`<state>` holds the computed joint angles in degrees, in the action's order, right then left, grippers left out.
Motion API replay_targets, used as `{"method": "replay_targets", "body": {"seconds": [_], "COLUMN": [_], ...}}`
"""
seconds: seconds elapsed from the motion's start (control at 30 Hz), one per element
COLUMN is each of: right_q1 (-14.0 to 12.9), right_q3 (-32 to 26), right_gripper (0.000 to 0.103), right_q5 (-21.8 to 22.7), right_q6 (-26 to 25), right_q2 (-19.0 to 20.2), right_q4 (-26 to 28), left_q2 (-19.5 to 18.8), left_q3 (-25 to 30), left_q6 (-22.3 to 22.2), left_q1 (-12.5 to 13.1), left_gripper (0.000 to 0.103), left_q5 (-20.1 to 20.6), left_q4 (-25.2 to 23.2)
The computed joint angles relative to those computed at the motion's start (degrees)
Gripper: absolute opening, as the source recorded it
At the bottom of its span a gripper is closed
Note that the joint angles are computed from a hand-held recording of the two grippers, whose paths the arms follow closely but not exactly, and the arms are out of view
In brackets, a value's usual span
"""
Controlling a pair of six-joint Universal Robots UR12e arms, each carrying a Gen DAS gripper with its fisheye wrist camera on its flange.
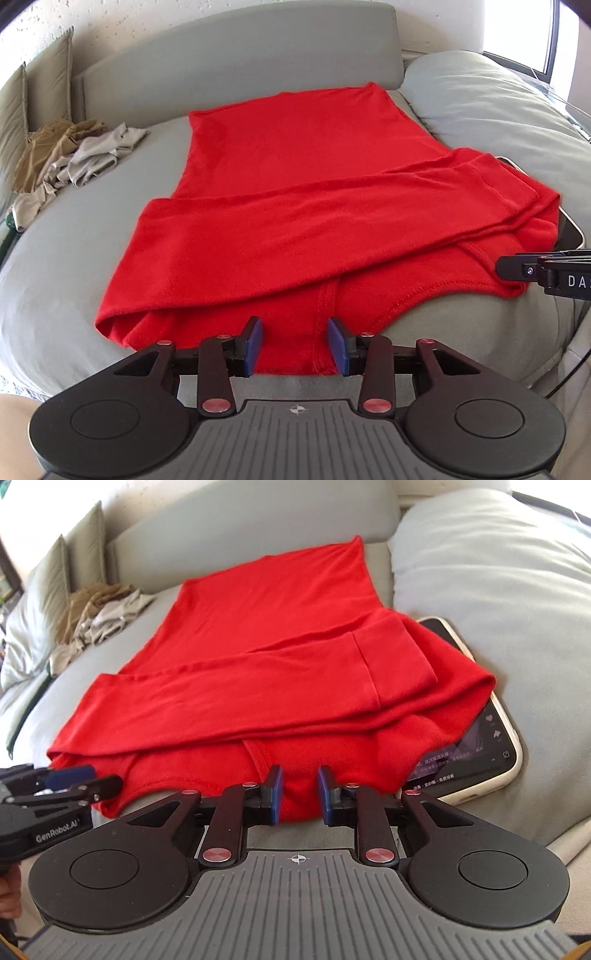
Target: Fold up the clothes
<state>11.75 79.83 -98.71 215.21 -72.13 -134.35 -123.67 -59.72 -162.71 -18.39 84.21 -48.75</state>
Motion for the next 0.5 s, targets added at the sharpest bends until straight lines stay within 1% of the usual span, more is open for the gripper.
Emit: {"method": "replay_targets", "body": {"seconds": [0.13,0.2,0.23,0.27,0.33,0.5], "right_q1": [-0.5,-0.7,-0.9,-1.0,-1.2,-2.1], "right_q3": [-0.7,-1.0,-1.2,-1.4,-1.8,-4.0], "right_gripper": [0.025,0.031,0.039,0.045,0.051,0.058], "right_q5": [3.3,5.0,5.7,5.8,5.9,6.1], "right_q6": [0.1,0.1,0.1,-0.2,-0.7,-2.5], "right_q2": [-0.2,-0.3,-0.4,-0.6,-1.1,-1.6], "right_q4": [3.4,5.2,5.9,5.3,4.1,0.8], "left_q2": [0.0,0.0,0.0,0.0,-0.2,-2.8], "left_q3": [1.7,3.1,3.6,4.1,5.2,12.4], "left_q6": [0.6,0.7,0.6,0.4,-0.4,-4.6], "left_q1": [0.2,0.7,1.0,1.3,1.7,3.4], "left_gripper": [0.037,0.038,0.038,0.038,0.039,0.043], "left_q5": [-0.6,-2.6,-3.9,-4.5,-5.2,-10.0], "left_q4": [-4.9,-7.9,-8.4,-8.2,-7.4,-7.4]}}
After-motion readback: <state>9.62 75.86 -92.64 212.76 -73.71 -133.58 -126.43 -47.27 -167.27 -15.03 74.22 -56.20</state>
